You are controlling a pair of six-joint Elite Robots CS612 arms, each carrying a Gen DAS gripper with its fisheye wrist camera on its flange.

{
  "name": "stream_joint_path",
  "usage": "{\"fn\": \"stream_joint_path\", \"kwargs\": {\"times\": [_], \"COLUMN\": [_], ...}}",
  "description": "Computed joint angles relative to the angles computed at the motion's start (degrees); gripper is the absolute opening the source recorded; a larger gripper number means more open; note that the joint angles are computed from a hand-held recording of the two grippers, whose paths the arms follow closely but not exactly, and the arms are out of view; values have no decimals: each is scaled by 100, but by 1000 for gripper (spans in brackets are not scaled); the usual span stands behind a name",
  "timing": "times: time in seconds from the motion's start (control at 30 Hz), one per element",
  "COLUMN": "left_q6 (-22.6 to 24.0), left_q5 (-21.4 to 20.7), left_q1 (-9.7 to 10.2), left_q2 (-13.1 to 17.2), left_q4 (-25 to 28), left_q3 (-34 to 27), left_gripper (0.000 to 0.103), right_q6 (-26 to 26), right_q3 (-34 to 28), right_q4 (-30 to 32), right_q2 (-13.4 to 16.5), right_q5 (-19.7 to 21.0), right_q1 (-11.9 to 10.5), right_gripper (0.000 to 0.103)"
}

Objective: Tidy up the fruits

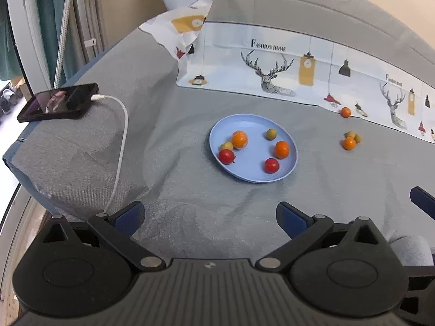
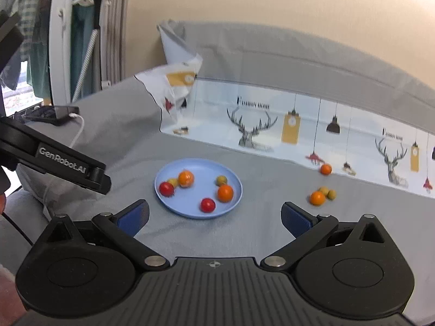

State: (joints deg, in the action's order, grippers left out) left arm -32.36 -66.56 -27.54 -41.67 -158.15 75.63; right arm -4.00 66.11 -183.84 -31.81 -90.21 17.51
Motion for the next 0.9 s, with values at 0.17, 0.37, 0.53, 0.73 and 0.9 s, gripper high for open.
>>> {"fn": "stream_joint_path", "kwargs": {"times": [0.17,0.37,0.53,0.73,0.9], "left_q6": [92,39,74,19,75], "left_q5": [221,373,418,425,420], "left_q1": [-93,-153,-176,-180,-185], "left_q2": [-138,-209,-276,-314,-309], "left_q4": [-367,-459,-673,-680,-699], "left_q3": [234,303,445,514,531], "left_gripper": [103,103,103,103,103], "right_q6": [22,-134,-160,-220,-172], "right_q3": [228,396,447,551,589], "right_q4": [-443,-879,-953,-1071,-1040], "right_q2": [-108,-173,-207,-241,-257], "right_q5": [-92,-25,-48,3,-7], "right_q1": [10,8,17,32,31], "right_gripper": [102,102,102,102,102]}}
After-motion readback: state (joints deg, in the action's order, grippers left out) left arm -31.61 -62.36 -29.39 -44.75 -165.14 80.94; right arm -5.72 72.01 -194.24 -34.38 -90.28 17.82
